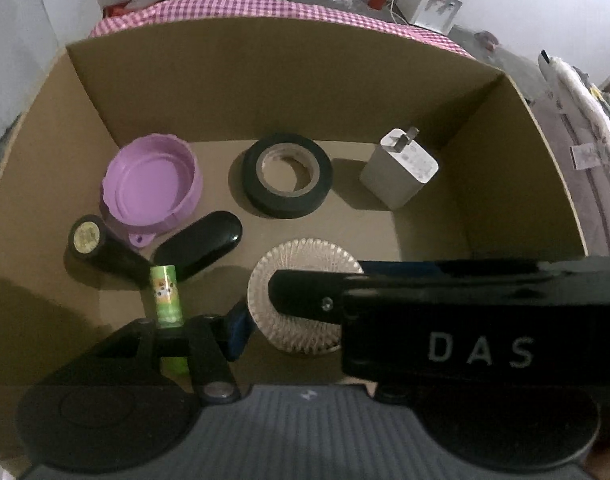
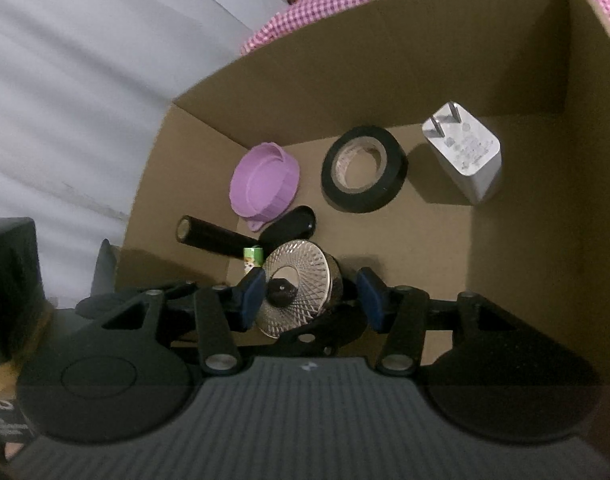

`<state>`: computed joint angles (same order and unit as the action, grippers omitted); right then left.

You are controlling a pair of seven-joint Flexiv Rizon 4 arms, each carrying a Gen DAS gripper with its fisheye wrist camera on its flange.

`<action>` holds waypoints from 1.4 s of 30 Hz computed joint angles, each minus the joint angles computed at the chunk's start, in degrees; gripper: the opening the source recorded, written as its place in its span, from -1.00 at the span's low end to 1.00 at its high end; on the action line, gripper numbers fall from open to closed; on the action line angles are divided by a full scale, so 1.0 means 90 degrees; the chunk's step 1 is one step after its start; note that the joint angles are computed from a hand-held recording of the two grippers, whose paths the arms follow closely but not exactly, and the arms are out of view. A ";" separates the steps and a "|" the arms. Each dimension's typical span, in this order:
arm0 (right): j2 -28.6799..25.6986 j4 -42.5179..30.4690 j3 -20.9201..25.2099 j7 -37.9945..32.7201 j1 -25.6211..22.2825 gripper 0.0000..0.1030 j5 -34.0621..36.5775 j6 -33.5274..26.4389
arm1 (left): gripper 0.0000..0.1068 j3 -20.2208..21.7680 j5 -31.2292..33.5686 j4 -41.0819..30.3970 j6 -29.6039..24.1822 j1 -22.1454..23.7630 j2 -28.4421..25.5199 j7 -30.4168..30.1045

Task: Organize rigid objects
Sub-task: 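Open the right tool to release the jar and withdraw, then reach the right tool to the green dropper bottle and grasp it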

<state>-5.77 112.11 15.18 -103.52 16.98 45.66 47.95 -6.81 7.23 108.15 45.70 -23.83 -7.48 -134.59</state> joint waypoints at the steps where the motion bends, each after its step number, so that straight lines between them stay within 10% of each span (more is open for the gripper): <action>1: -0.0005 -0.0012 -0.0007 0.0004 -0.0008 -0.01 0.0026 -0.0008 | 0.13 -0.0001 -0.0038 0.0010 0.0023 0.0008 -0.0006 0.0008; 13: 0.0776 0.0362 -0.0077 -0.0653 -0.0034 0.05 0.1033 0.0645 | 0.41 -0.0077 0.0535 0.0184 0.0317 -0.0148 0.0517 -0.0300; 30: 0.4847 0.2508 -0.0023 -0.1101 0.0948 0.18 0.1674 0.1863 | 0.56 -0.1262 0.1684 0.2087 0.1182 0.0036 0.3677 -0.1045; 42: 0.3797 0.2941 0.1666 0.0230 0.1678 0.18 0.1321 0.3517 | 0.51 -0.2026 0.1768 0.3364 0.1192 0.0756 0.4739 -0.1390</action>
<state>28.41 138.58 30.17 -101.46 32.08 57.55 79.60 -25.05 23.14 138.43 56.44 -17.02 35.17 -147.10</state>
